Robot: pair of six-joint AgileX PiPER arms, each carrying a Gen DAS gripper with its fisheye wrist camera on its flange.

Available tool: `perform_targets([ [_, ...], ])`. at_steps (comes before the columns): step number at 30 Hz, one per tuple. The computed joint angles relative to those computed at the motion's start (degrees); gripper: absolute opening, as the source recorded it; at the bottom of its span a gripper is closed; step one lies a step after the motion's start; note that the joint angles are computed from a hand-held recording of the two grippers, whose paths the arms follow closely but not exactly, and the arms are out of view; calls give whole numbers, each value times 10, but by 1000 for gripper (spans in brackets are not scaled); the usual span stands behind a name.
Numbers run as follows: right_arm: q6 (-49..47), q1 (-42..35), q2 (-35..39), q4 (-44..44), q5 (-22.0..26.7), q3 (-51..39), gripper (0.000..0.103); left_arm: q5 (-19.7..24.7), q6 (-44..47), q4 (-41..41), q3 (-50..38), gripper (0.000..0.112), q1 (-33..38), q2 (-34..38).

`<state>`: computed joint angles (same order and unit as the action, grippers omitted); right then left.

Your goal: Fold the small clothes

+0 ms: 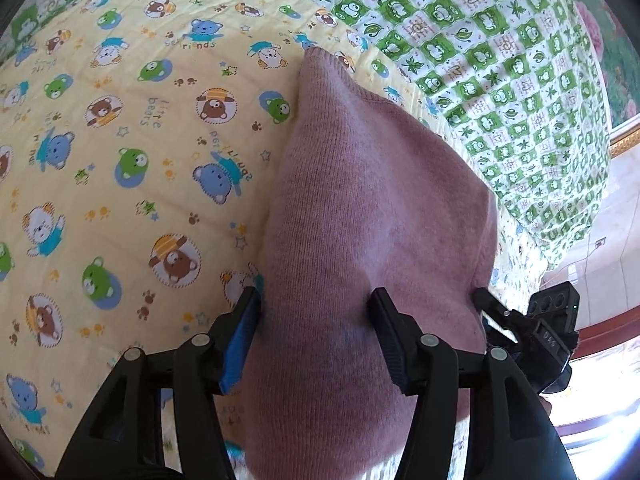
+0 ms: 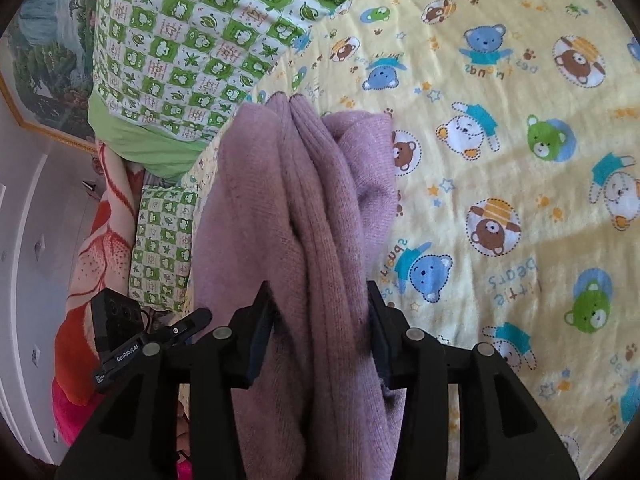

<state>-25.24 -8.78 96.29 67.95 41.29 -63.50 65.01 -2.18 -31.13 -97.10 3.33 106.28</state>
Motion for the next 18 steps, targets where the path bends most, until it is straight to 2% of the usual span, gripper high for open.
perform_targets([
  [7,35,-21,-112,-29,-20,69,45,7,28,-18,75,62,23,-63],
  [11,34,-16,-174,-31,-9,107,45,15,46,-19,113,65,32,-93],
  [17,110,55,-193,-134,-13,109,45,27,73,-17,162,67,37,-124],
  [18,125,67,-187,-155,-18,107,42,27,72,-15,166,67,35,-126],
])
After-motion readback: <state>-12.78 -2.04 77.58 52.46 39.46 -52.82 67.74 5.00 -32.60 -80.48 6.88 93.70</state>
